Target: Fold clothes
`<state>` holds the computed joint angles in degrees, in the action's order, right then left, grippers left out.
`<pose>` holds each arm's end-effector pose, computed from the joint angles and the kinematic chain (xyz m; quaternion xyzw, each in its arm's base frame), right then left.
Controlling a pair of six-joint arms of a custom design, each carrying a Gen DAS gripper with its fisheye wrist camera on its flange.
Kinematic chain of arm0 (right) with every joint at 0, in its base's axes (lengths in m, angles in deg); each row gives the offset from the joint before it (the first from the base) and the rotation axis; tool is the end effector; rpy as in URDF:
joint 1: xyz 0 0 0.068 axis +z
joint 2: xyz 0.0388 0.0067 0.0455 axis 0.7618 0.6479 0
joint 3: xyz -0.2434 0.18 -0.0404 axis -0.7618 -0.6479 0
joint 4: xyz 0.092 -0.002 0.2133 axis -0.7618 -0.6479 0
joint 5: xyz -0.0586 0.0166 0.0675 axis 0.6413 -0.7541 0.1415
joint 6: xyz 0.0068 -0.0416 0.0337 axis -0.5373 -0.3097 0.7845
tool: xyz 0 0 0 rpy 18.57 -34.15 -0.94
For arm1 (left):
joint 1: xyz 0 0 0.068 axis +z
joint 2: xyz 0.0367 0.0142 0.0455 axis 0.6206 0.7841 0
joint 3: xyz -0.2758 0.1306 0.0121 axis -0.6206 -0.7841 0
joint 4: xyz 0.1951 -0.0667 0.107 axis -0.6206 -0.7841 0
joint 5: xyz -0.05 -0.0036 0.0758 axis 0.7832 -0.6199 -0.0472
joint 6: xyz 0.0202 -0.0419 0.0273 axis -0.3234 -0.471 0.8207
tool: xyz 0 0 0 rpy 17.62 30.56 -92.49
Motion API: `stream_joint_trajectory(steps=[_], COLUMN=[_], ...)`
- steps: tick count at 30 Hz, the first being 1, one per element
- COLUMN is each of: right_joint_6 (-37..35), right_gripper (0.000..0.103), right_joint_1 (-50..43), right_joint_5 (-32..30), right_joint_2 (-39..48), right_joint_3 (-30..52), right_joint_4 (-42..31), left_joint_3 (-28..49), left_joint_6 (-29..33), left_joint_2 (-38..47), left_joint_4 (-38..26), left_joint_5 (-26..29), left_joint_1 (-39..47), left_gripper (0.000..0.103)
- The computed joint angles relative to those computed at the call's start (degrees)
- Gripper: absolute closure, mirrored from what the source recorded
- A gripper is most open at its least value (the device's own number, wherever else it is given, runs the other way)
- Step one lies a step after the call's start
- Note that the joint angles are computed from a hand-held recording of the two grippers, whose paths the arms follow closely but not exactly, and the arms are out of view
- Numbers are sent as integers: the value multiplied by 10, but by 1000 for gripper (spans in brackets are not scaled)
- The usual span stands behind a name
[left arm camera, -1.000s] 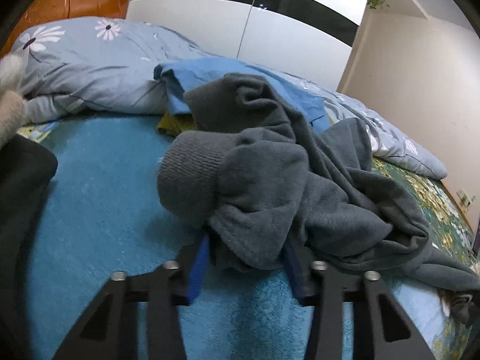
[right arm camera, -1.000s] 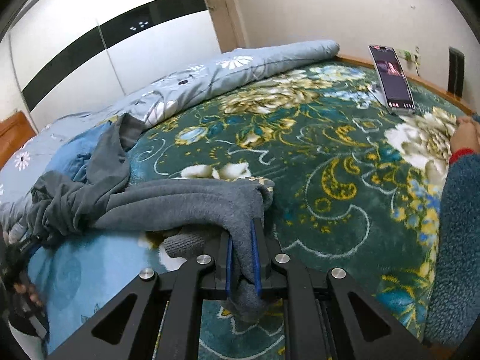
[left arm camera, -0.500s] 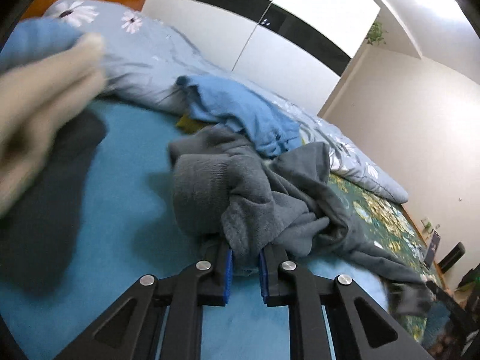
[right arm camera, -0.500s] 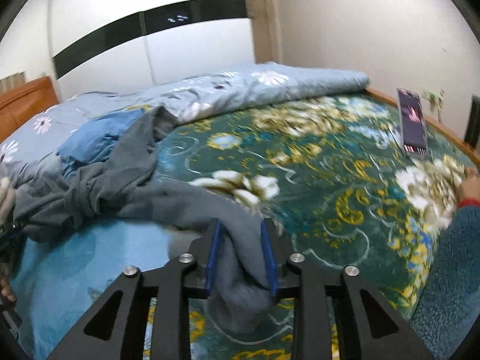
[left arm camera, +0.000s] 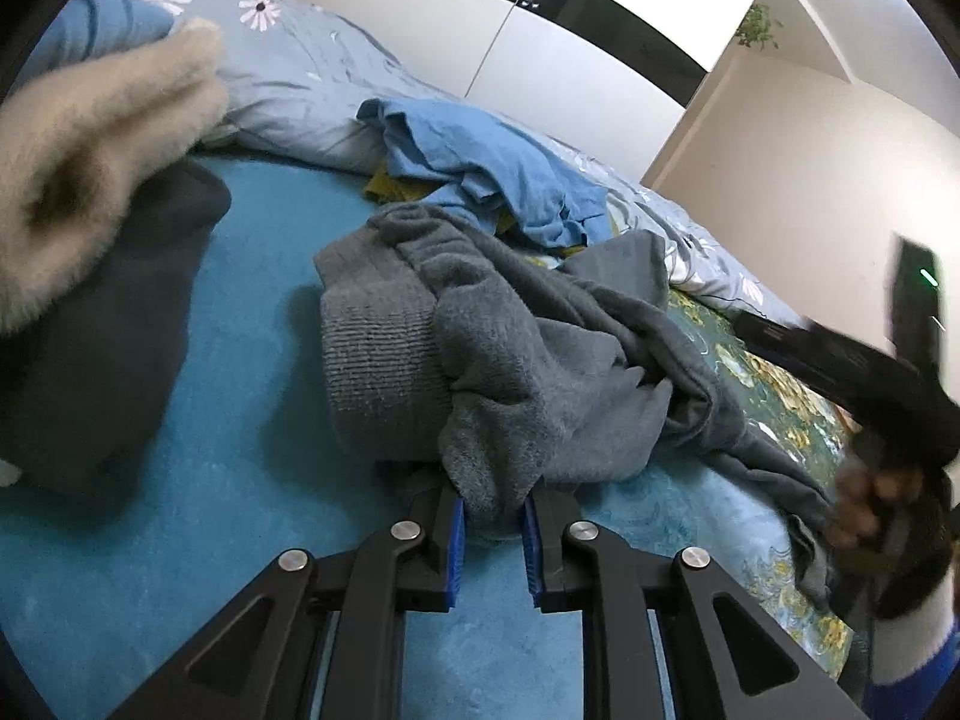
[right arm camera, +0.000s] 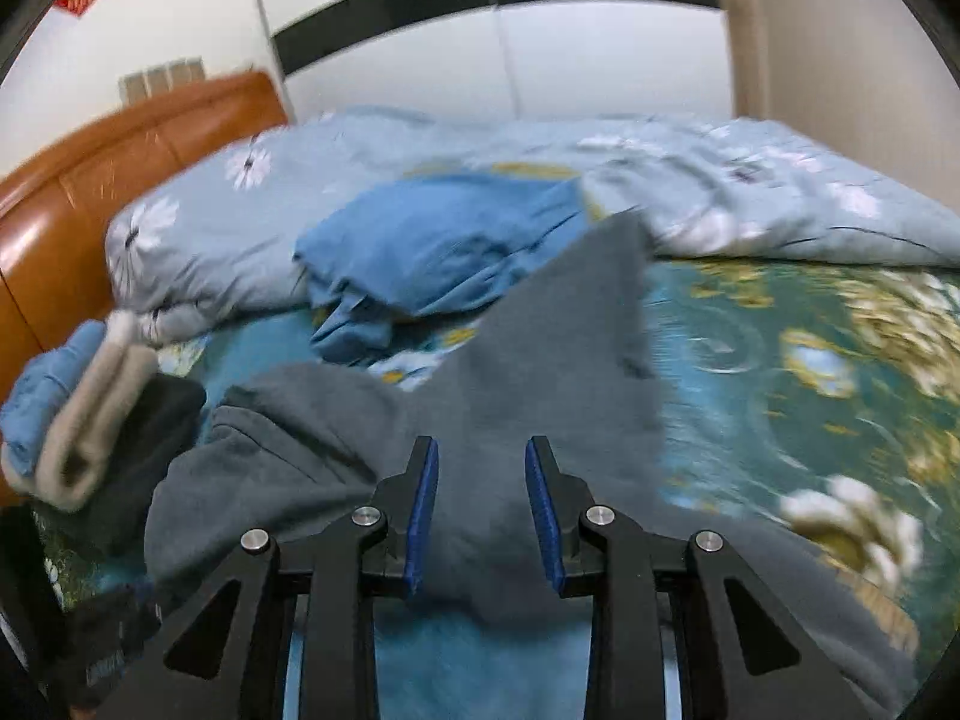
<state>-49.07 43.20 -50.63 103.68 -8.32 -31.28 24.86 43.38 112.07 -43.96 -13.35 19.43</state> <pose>0.3011 -0.0258 0.1959 0.0289 0.9189 0.0923 0.3823 0.3140 -0.1214 0.1213 0.1057 0.9008 -0.2751 0.3189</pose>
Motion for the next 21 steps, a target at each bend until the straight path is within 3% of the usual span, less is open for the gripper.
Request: stream_joint_trajectory(steps=[6,8,9,15,18,21], right_joint_6=[1,6,12,41,29,-23], right_gripper=[72,86,98,100,100,100], right_joint_1=[69,62,47,-90,-183,-283], right_joint_5=[69,70,61,-44,-135,-242], right_joint_2=[81,85,79,-45,-136,-217], right_joint_3=[59,46,35,-63,-124,-178], right_joint_4=[-30,-22,-14,36,35,-11], left_joint_3=[9,11,11,10,6,0], left_joint_6=[7,9,10,6,0,-5], left_joint_2=[8,9,9,7,3,-3], left_joint_4=[-17,-21,-22,-25,-21,-16], left_joint_5=[3,1,0,-2,-1,-4], left_joint_1=[1,0,-1,-5,-6,-5], left_gripper=[84,84,84,83,82,82])
